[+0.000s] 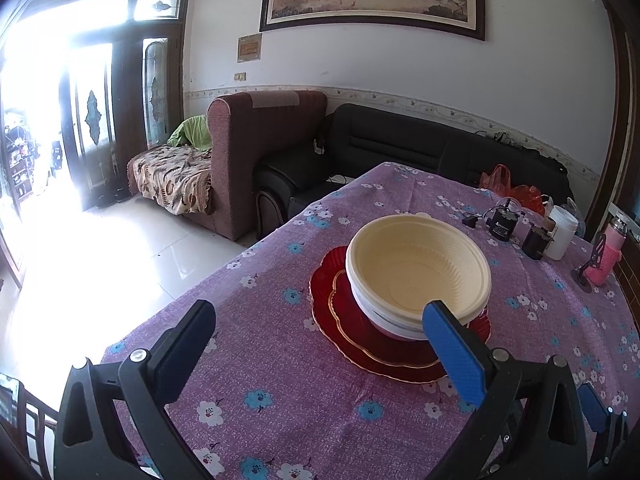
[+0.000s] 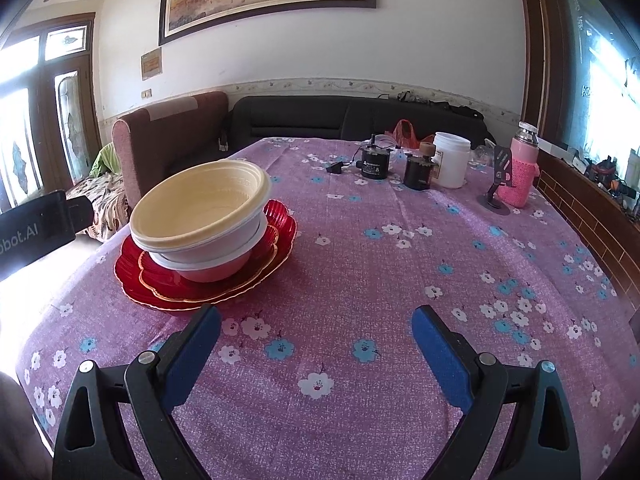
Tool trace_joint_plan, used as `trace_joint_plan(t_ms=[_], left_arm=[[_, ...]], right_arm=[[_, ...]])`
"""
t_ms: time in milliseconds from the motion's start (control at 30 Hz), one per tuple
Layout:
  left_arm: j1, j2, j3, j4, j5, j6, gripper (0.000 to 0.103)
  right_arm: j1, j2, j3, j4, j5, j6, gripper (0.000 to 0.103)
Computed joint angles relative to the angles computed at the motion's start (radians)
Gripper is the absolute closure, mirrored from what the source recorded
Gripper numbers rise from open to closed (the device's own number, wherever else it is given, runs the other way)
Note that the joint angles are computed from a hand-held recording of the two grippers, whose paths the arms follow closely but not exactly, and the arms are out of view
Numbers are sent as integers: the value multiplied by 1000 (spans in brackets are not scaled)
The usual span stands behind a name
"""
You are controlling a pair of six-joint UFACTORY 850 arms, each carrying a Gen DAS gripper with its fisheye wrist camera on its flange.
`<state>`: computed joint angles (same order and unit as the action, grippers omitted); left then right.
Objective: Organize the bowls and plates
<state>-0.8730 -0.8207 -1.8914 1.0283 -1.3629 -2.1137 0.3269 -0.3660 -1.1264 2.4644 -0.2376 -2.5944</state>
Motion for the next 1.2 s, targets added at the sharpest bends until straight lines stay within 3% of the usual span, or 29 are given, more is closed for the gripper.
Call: trace_joint_plan(t_ms=[567,1200], left_arm=[[-2,-16,-26,-4,2,24,0],[2,-21,-20,-7,17,18,0]], right_arm=[[-11,-7,-7,-73,-2,80,5],[4,4,16,58,-18,-65,5]])
